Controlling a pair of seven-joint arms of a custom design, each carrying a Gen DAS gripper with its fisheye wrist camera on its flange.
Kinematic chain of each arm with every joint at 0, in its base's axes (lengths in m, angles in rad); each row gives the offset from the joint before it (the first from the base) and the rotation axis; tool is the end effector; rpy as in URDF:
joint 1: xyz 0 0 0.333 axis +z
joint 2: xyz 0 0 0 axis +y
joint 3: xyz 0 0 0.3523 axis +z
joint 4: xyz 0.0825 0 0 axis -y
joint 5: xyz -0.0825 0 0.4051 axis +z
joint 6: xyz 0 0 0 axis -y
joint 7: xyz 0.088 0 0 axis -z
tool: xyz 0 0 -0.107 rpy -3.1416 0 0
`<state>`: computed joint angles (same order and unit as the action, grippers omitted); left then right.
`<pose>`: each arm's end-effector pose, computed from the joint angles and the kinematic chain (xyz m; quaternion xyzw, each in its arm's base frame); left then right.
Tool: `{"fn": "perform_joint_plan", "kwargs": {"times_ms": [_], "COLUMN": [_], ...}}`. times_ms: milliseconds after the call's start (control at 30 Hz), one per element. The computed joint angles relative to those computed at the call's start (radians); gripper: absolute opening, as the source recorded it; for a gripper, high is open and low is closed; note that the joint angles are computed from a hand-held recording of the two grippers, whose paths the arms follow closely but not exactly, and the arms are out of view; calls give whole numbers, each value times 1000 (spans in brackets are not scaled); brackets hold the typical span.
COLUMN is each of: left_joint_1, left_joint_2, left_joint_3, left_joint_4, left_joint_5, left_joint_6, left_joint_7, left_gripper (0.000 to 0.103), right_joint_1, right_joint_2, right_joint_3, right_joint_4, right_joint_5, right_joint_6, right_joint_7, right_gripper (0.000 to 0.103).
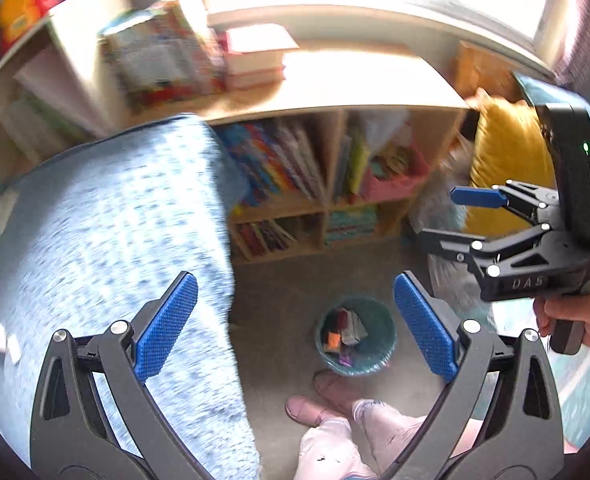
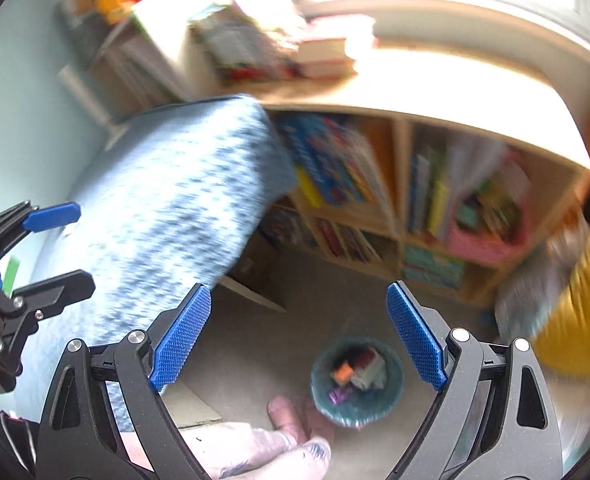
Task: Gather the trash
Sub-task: 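Turn both tools back toward the rug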
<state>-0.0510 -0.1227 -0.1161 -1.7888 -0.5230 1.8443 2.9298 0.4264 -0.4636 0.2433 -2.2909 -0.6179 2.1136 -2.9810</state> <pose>0.5417 -0.1357 0.6561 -0.0688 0.9627 -0.2590 0.0379 0.3583 0.2705 0.5886 -0.3455 0.8698 -0.2550 0.2431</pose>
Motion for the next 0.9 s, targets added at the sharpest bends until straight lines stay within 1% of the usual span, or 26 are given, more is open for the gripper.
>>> {"fn": "perform_joint_plan", "kwargs": {"times_ms": [100,200,333,433,567,667,900], "left_joint_1": [19,43,72,97,128,143,189], "left_joint_2": [43,87,157,215,293,351,525], "left_joint_3": [15,27,35,41,45,47,45], "left_joint_4": [70,134,228,302,403,465,709], "left_joint_5": [-15,-20,-13,3,34,79,144], "left_joint_6": [7,46,86,114,134,167,134], "left_joint_7": [-59,-118,-181,-237,-302,-350,-459], "left_gripper": [96,96,96,96,96,96,96], "right_joint_1": [-9,-21,-31,-35,-36,-35,-24], "right_joint_2": [67,147,258,361,473,564,778], "right_joint_3": [-36,-64,-88,-102,-110,-114,-119], "right_joint_4": [60,133,246,356,479,588,865], "right_joint_5": [-29,-33,-5,35,87,137,235], "right_joint_6": [79,153,223,255,281,288,256], "right_joint_7": [-103,-224,-390,-523,-660,-768,-973], "right_gripper": [89,89,89,89,89,89,89]}}
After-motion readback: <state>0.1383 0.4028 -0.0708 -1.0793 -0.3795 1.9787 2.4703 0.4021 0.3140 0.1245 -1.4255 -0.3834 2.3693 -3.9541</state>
